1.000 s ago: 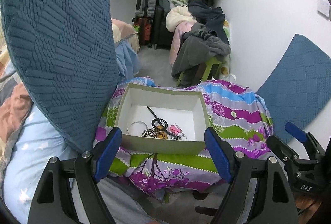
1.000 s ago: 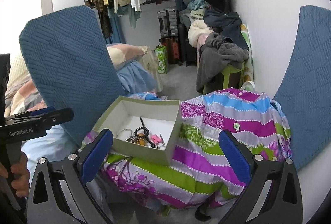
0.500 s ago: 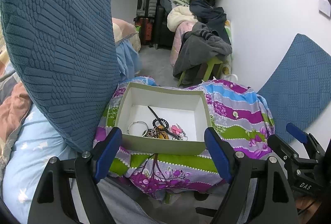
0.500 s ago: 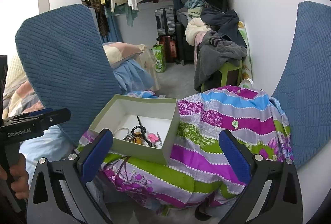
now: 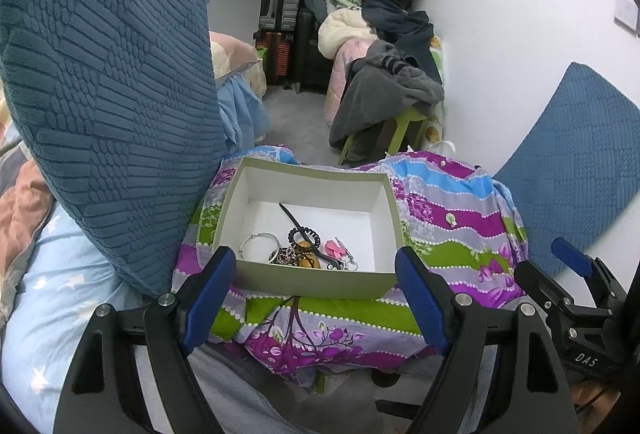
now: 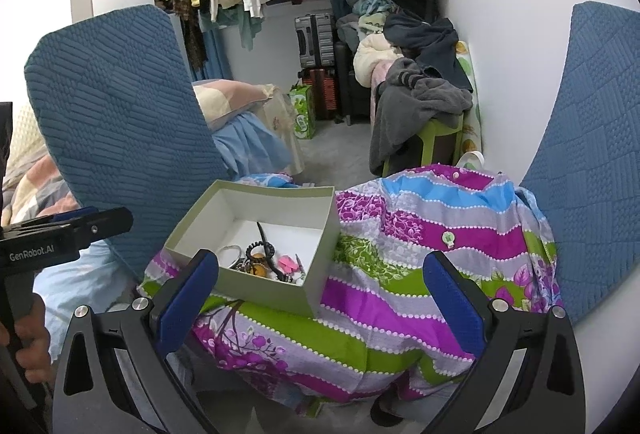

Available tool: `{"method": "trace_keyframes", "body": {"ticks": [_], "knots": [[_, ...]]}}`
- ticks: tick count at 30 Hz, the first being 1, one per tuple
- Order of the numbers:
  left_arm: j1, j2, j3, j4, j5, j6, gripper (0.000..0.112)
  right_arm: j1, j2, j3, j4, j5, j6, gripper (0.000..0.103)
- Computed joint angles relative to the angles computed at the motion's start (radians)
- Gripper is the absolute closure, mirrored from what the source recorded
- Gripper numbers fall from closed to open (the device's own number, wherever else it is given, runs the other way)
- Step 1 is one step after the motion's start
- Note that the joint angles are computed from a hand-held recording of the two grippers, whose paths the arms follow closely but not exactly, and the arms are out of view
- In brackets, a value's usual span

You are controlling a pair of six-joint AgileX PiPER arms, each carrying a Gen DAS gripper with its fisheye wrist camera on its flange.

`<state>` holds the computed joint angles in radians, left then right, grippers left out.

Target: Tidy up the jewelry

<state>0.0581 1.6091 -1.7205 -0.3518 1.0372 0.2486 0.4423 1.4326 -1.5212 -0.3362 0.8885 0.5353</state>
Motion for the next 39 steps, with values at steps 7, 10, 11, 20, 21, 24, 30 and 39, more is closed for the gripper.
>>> {"method": "trace_keyframes", "body": {"ticks": [7, 10, 11, 20, 21, 24, 30, 39], "knots": [[0.005, 0.001, 0.001, -0.013, -0.003, 0.017, 0.03, -0.005, -0.001, 0.004, -0.002, -0.007, 0.001, 0.0], [0.002, 0.001, -0.001, -0.01, -0.005, 0.019, 0.03, -0.007, -0.007, 0.018, -0.015, -0.017, 0.014, 0.0], [0.001, 0.001, 0.0, -0.01, -0.006, 0.019, 0.03, -0.01, -0.007, 0.018, -0.01, -0.018, 0.01, 0.0], [0.002, 0.001, -0.001, -0.008, -0.005, 0.019, 0.03, -0.009, -0.011, 0.024, -0.013, -0.022, 0.011, 0.0], [0.003, 0.001, -0.001, -0.009, -0.005, 0.021, 0.03, -0.01, -0.011, 0.023, -0.013, -0.022, 0.01, 0.0], [0.001, 0.0, 0.0, -0.006, -0.004, 0.018, 0.03, -0.008, -0.011, 0.023, -0.017, -0.021, 0.016, 0.0], [0.009, 0.002, 0.002, -0.012, -0.002, 0.028, 0.03, -0.013, -0.011, 0.027, -0.013, -0.026, 0.011, 0.0], [0.021, 0.002, 0.003, -0.026, 0.007, 0.05, 0.03, -0.007, -0.016, 0.034, -0.024, -0.025, 0.02, 0.0]]}}
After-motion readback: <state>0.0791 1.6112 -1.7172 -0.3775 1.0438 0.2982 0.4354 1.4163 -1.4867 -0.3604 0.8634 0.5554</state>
